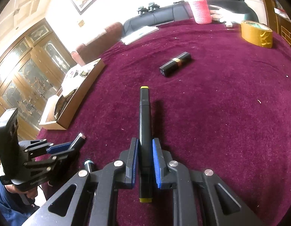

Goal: Organize objects
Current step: 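Lower the marker into the box with right gripper while left gripper drops its marker there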

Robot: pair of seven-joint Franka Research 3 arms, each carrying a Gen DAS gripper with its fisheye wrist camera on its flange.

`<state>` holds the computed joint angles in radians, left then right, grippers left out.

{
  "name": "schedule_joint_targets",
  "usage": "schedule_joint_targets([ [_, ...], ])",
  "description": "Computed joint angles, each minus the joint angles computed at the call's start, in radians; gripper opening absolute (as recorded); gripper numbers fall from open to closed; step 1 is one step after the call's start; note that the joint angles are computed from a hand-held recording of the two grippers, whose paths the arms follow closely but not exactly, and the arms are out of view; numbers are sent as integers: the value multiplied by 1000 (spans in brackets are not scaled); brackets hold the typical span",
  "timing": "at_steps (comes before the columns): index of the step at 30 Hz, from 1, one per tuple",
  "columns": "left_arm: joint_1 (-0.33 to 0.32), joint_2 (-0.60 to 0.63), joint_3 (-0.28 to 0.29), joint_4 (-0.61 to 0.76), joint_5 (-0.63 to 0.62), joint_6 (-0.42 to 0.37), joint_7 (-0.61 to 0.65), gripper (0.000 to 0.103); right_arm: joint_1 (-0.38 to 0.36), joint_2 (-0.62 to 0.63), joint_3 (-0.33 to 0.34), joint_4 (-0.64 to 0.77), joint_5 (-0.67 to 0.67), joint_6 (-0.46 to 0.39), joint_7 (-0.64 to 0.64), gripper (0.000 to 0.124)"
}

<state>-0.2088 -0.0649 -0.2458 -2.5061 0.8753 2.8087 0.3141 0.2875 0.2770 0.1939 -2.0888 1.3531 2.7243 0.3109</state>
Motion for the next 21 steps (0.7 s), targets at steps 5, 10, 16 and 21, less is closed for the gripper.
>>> schedule_joint_targets([
  [5, 9, -46, -43, -42, 77, -82, -88, 79, 0, 13, -3, 10, -48, -7, 47, 17],
  [10, 30, -71, -23, -88, 242, 39, -242, 35, 4, 15, 5, 8, -62, 23, 42, 17],
  [16, 7, -50, -27, -56, 309, 20, -281, 15, 31, -13, 30, -27, -72, 164, 38, 16],
  [21, 49, -100, -13, -72, 487, 125, -455, 15, 21, -91, 25, -80, 75, 93, -41, 17],
])
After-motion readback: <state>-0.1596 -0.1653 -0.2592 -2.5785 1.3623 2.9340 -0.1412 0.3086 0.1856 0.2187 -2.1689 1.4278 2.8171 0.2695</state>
